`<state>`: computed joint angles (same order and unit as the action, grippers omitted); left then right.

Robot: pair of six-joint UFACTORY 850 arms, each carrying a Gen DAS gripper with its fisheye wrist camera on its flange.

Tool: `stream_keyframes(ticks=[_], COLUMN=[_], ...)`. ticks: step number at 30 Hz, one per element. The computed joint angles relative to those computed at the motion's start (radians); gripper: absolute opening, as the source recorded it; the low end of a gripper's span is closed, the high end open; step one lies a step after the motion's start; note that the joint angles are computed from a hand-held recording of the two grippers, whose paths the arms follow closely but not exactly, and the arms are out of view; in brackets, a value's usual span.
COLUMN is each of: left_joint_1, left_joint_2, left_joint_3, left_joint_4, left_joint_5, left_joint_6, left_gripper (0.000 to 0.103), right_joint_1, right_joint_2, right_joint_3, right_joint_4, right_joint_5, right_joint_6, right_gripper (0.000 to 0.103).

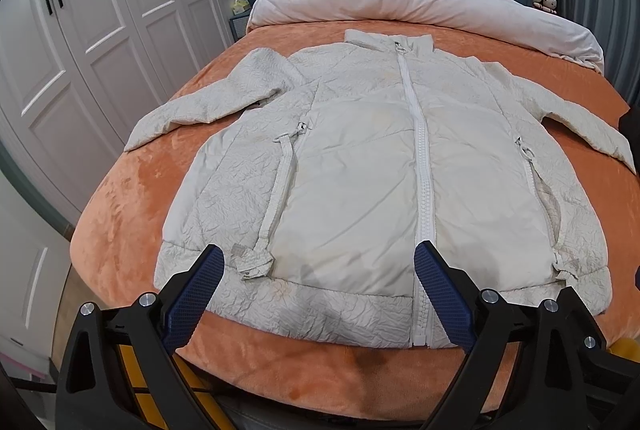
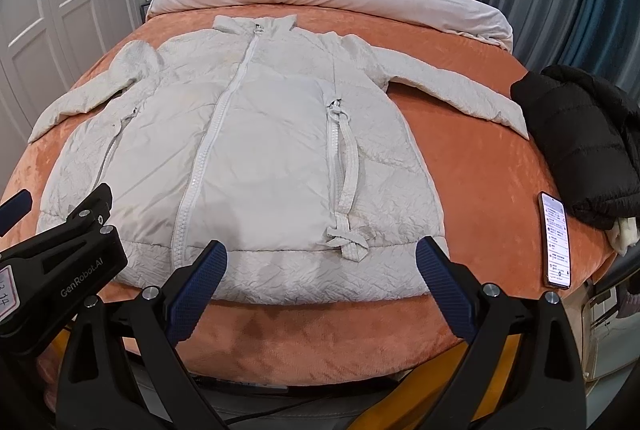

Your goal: Fold large clothes

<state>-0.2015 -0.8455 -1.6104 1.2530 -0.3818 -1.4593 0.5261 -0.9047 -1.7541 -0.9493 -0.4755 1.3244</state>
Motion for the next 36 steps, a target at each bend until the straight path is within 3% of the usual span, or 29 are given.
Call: stream_keyframes(ticks=[29, 36], left_joint_1=[0.005, 0.002], left_joint_2=[0.006, -0.036], left_joint_3=[0.020, -0.040], left_joint_4=[0.010, -0.086], left_joint_5=[0.001, -0.008], left_joint_6=[-0.004, 0.096], left_gripper=[0.092, 0.092], right_joint_1=[-0.007, -0.013], right_joint_2=[-0.005, -0.043], right_joint_3=[0.003, -0.036], right_joint_4=[0.015, 0.033], right_joint_5=[0.021, 0.020], right_joint_6=[-0.012, -0.055], right_gripper=[0.093, 0.093])
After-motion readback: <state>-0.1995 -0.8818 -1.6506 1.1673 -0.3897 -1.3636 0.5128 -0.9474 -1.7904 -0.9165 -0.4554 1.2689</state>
